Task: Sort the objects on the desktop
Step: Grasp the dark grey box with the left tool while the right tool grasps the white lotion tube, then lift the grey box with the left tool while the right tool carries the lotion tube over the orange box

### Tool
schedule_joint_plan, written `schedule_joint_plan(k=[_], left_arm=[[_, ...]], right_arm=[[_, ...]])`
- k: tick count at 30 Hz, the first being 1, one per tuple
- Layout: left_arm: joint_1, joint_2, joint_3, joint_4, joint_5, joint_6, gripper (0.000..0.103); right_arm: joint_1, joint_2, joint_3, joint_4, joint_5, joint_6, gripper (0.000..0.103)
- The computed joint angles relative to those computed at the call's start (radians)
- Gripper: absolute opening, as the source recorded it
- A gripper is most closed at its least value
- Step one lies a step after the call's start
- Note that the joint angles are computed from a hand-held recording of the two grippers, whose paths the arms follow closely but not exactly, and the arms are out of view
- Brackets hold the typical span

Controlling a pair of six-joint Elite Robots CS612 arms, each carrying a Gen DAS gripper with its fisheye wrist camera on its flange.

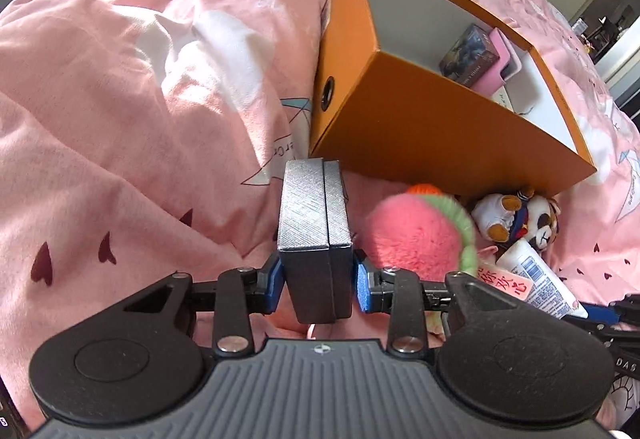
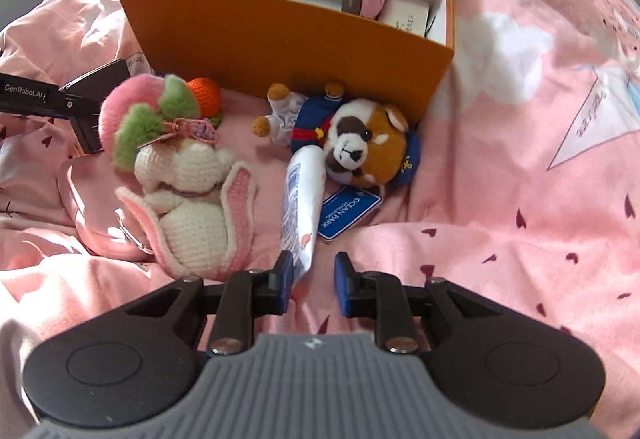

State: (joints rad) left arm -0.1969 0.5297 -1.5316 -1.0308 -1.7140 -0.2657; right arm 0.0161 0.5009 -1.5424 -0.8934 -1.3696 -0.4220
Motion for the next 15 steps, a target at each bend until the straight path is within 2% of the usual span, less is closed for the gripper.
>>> schedule_joint_plan(k=[4,9,11,15], left_arm=[[0.008,0.003,0.014,-0.020,-0.022,-0.038,0.040],[0.004,0.005,0.014,-0.021,0.000,-0.049,0.043],[0.000,0.009,0.011,-0.027,0.021,-0.059,0.043],[-0.006,0.020,-0.005,-0.057,0.041,-0.058,0.041]], right_arm=[[0.000,0.005,0.004,0.016,0.017,0.002,0.026],[-0.002,0.009,0.000,0.036,0.030,0.008,0.027],[-0.003,0.010,-0.002,0.029,0.032,0.019,0.016],[-0.013,0.008,-0.010,0.004,0.074,0.044,0.006]])
